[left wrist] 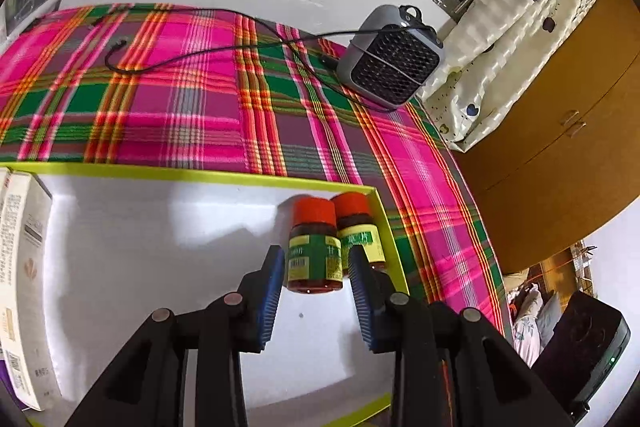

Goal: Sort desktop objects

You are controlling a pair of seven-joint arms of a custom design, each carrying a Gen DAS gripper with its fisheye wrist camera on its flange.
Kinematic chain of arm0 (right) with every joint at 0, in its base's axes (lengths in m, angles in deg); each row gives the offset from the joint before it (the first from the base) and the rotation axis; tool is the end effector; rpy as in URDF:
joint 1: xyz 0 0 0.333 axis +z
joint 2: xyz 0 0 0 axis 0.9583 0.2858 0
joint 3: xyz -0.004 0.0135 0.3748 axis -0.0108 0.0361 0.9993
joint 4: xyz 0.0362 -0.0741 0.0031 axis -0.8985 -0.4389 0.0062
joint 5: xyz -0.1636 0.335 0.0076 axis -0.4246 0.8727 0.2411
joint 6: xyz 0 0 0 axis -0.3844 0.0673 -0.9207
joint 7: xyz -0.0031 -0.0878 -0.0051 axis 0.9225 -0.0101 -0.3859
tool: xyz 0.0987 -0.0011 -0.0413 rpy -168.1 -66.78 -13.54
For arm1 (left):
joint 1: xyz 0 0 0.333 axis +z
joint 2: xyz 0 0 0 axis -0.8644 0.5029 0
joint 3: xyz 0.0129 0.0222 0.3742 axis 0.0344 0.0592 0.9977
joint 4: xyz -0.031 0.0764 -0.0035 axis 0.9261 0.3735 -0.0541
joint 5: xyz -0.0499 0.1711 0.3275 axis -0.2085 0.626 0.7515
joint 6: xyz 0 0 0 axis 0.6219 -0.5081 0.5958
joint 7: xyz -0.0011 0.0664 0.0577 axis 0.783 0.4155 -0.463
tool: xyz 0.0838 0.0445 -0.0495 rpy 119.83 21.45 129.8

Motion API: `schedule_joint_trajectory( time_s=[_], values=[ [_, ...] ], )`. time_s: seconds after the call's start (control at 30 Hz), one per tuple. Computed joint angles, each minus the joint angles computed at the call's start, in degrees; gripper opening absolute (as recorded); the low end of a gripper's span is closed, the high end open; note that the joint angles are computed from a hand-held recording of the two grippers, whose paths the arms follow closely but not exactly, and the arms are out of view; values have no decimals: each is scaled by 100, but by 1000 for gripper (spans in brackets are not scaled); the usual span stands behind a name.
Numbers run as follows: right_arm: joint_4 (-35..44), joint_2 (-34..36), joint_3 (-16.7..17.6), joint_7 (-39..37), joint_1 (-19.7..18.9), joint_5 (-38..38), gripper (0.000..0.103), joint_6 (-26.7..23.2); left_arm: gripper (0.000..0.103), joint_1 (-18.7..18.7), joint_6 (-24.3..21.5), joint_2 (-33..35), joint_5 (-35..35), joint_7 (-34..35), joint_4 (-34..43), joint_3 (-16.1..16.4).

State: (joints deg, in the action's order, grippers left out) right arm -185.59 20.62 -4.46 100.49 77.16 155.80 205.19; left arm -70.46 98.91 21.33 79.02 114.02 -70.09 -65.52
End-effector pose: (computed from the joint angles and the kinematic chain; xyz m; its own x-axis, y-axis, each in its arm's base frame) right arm 0.6294 0.0818 0.4035 0.4694 -0.7428 -0.4775 -0.7332 -0.0265 -0.6795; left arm 0.6328 -0.2693 0.4254 0.1548 -0.8678 0.4722 -0.7984 -0.3914 -0.4575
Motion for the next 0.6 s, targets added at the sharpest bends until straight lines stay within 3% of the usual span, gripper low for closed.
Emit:
schedule_joint_trajectory(
  time_s=[0.03, 0.2, 0.6],
  values=[
    [3, 4, -1, 11, 2, -11, 27, 3, 32, 128, -18, 53, -81, 74, 35, -156],
    [11, 23, -2, 60, -1, -40, 27, 28, 29, 260, 94, 177, -266, 113, 63, -318],
    [10, 30, 21, 79, 3, -28, 27, 73, 29, 114, 272, 178, -110, 18, 87, -113]
  ],
)
